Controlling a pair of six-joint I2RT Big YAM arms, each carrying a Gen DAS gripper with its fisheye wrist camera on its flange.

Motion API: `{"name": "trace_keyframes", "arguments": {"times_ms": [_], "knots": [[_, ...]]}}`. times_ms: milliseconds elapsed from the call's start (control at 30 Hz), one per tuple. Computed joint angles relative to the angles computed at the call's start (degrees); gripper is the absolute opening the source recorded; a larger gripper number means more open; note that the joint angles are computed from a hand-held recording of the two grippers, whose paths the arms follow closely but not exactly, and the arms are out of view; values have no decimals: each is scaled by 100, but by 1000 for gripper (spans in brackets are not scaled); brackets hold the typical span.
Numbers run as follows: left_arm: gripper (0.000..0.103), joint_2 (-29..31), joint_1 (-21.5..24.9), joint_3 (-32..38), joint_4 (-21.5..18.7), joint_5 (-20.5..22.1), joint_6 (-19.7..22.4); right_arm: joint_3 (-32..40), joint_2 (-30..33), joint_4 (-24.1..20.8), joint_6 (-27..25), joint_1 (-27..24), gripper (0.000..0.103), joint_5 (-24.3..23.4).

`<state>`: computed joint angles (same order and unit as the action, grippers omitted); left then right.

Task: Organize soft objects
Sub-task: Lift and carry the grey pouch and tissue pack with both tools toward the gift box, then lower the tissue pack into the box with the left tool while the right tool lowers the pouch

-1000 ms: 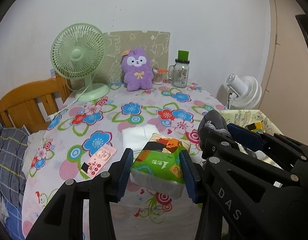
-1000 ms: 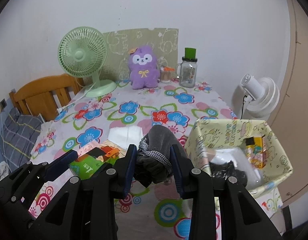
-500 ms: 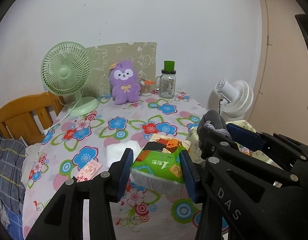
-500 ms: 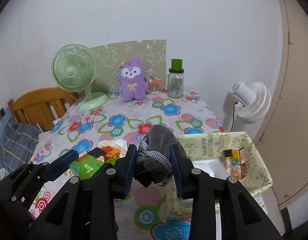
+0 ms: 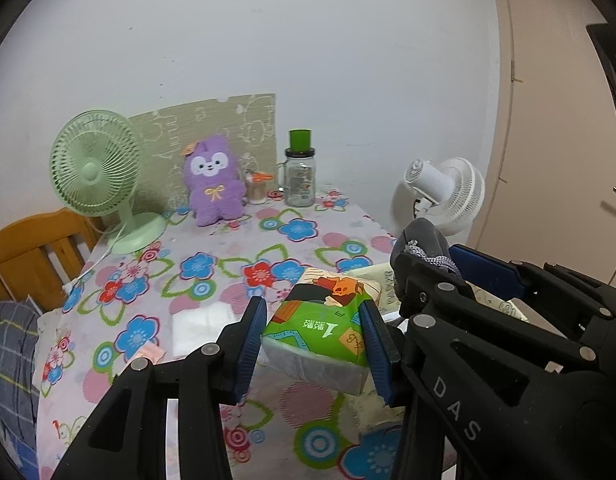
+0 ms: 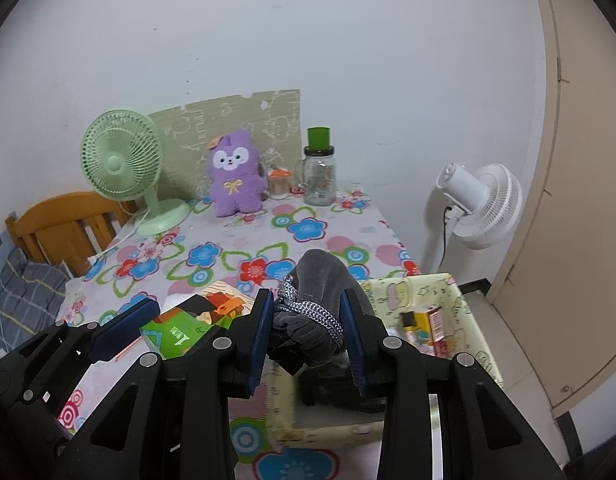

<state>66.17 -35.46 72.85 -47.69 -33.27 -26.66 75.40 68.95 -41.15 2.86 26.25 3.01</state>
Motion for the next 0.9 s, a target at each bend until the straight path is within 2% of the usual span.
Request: {"name": "trace_keyframes", "arguments": {"times_ms": [567,900], "knots": [[49,804,-182,558,160,353,176,45,175,-47,-292,-819,38,-418],[50,1215,-132,813,66,586,76,112,408,-128,-406,-1108,38,-647]]}}
